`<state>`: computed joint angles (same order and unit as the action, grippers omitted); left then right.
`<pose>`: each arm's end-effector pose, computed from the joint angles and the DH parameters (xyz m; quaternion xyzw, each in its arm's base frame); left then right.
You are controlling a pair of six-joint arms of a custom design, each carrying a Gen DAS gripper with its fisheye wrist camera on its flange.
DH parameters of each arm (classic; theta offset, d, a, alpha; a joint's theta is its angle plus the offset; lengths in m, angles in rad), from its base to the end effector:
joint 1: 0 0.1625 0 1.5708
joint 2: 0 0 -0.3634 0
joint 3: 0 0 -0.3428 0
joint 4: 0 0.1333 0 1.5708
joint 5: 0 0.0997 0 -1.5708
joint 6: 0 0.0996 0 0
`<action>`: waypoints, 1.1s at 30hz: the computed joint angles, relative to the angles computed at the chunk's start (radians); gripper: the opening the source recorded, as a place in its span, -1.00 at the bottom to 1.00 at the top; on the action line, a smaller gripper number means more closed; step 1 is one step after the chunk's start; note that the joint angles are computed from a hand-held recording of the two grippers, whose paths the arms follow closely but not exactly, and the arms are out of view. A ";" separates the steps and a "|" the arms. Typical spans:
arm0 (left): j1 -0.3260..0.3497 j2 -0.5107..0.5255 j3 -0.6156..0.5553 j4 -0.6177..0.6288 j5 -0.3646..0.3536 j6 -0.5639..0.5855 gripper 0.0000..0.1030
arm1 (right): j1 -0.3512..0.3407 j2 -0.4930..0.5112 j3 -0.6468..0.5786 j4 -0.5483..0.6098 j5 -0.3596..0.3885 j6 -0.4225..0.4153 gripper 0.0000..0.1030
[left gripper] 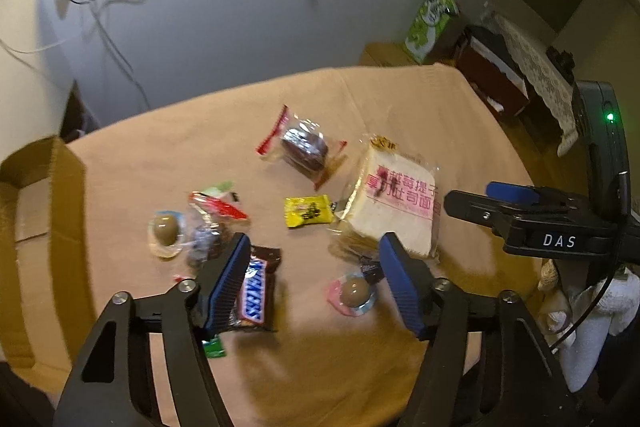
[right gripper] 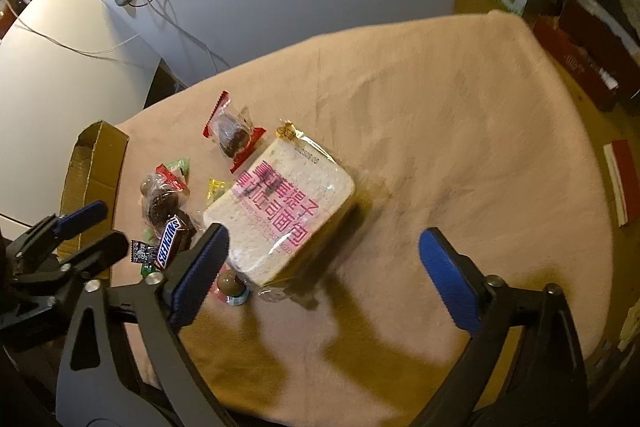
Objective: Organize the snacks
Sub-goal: 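Reach the left tool to the bread loaf and close on it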
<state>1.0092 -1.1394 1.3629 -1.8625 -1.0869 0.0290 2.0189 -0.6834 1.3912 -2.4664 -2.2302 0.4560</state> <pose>-0.1631 -0.5965 0.3355 0.2746 0.9307 -0.0949 0.2223 0.3489 -0.5589 0.1104 -0.0341 -0.9418 0.2206 0.2512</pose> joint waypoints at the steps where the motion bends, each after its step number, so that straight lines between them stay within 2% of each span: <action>1: 0.006 0.015 -0.020 0.023 -0.016 -0.004 0.16 | -0.006 0.002 -0.003 0.004 0.009 0.003 0.79; 5: 0.019 0.060 -0.071 0.073 -0.051 -0.018 0.02 | -0.028 0.012 -0.016 0.014 0.043 0.013 0.73; 10: 0.032 0.117 -0.126 0.121 -0.083 -0.031 -0.09 | -0.050 0.023 -0.030 0.028 0.082 0.024 0.51; 14: 0.048 0.155 -0.173 0.156 -0.119 -0.042 -0.23 | -0.071 0.024 -0.023 0.015 0.137 0.041 0.36; 16: 0.054 0.168 -0.189 0.172 -0.131 -0.048 -0.27 | -0.080 0.023 -0.017 0.006 0.163 0.048 0.22; 19: 0.066 0.182 -0.217 0.197 -0.160 -0.058 -0.32 | -0.098 0.019 -0.001 -0.028 0.216 0.057 0.15; 25: 0.071 0.202 -0.240 0.232 -0.193 -0.042 -0.32 | -0.116 0.033 -0.009 -0.048 0.271 0.061 0.10; 33: 0.073 0.227 -0.261 0.253 -0.214 -0.020 -0.32 | -0.114 0.053 -0.046 -0.019 0.269 0.052 0.10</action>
<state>1.0824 -0.9128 1.1022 -1.6096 -1.3005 0.0086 1.9044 -0.6306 1.3450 -2.4854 -1.9616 0.5078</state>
